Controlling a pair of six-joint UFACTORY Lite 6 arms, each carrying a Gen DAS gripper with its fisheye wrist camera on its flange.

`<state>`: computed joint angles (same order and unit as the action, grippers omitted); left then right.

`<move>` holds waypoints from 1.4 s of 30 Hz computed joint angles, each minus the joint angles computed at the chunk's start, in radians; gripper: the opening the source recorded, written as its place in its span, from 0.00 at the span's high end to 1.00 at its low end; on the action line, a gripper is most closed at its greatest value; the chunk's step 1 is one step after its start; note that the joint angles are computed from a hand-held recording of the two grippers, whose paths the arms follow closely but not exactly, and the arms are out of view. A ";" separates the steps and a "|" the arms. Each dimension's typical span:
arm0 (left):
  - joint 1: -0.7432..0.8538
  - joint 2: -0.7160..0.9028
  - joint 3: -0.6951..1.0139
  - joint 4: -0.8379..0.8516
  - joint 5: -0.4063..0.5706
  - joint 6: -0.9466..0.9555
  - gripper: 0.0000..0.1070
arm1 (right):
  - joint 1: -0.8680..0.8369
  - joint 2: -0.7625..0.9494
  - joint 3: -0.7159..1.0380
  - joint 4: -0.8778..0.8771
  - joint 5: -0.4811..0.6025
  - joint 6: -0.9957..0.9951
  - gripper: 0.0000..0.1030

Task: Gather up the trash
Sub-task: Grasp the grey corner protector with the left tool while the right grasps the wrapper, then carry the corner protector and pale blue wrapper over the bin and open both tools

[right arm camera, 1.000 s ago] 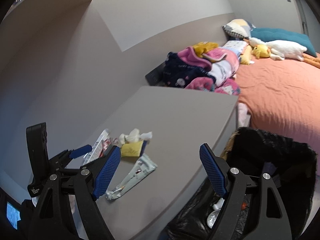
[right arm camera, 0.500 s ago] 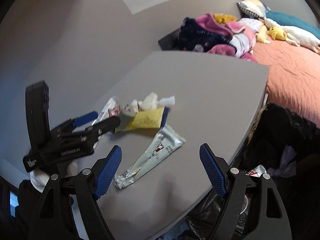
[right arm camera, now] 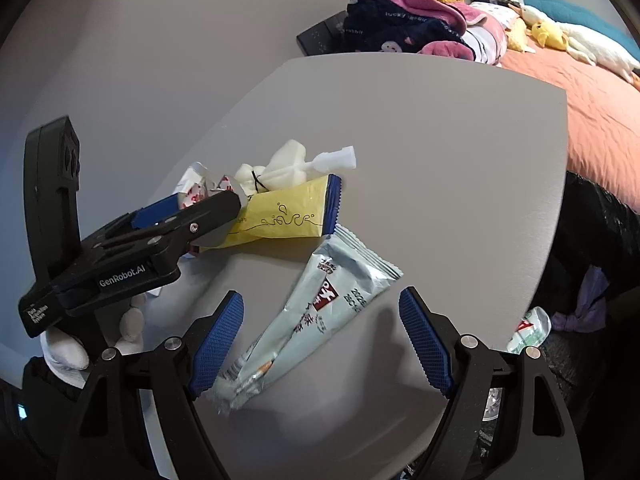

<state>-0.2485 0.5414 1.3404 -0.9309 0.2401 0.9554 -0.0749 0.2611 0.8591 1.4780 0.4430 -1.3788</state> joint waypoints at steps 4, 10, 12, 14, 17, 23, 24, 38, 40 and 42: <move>0.009 0.037 0.035 -0.033 0.016 0.046 0.09 | 0.034 0.028 0.020 0.026 -0.041 -0.015 0.22; 0.015 0.049 0.031 -0.164 0.004 0.182 0.17 | 0.065 0.048 0.042 0.040 -0.090 -0.060 0.57; 0.018 0.050 0.032 -0.198 0.009 0.216 0.24 | 0.051 0.062 0.052 0.027 -0.052 -0.057 0.65; 0.023 0.042 0.021 -0.244 0.013 0.261 0.25 | 0.033 0.073 0.063 0.011 -0.017 -0.051 0.73; 0.023 0.027 0.010 -0.256 0.009 0.263 0.26 | 0.012 0.073 0.072 -0.026 0.012 -0.022 0.74; 0.014 -0.010 0.007 -0.190 -0.002 0.172 0.26 | -0.035 0.042 0.079 -0.065 0.069 0.002 0.74; 0.009 -0.017 0.007 -0.171 -0.006 0.149 0.26 | -0.041 0.041 0.083 -0.068 0.078 0.003 0.74; -0.092 -0.119 -0.030 0.022 -0.042 -0.098 0.26 | -0.242 -0.118 0.006 -0.110 0.210 -0.026 0.74; -0.114 -0.125 -0.024 0.069 -0.044 -0.153 0.26 | -0.275 -0.137 -0.001 -0.117 0.230 -0.030 0.74; -0.140 -0.135 -0.025 0.115 -0.051 -0.206 0.26 | -0.311 -0.162 -0.017 -0.124 0.252 -0.040 0.74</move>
<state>-0.3887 0.4063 1.3152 -0.8160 0.1895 0.7497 -0.3858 0.0994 0.8418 1.3538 0.6952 -1.4187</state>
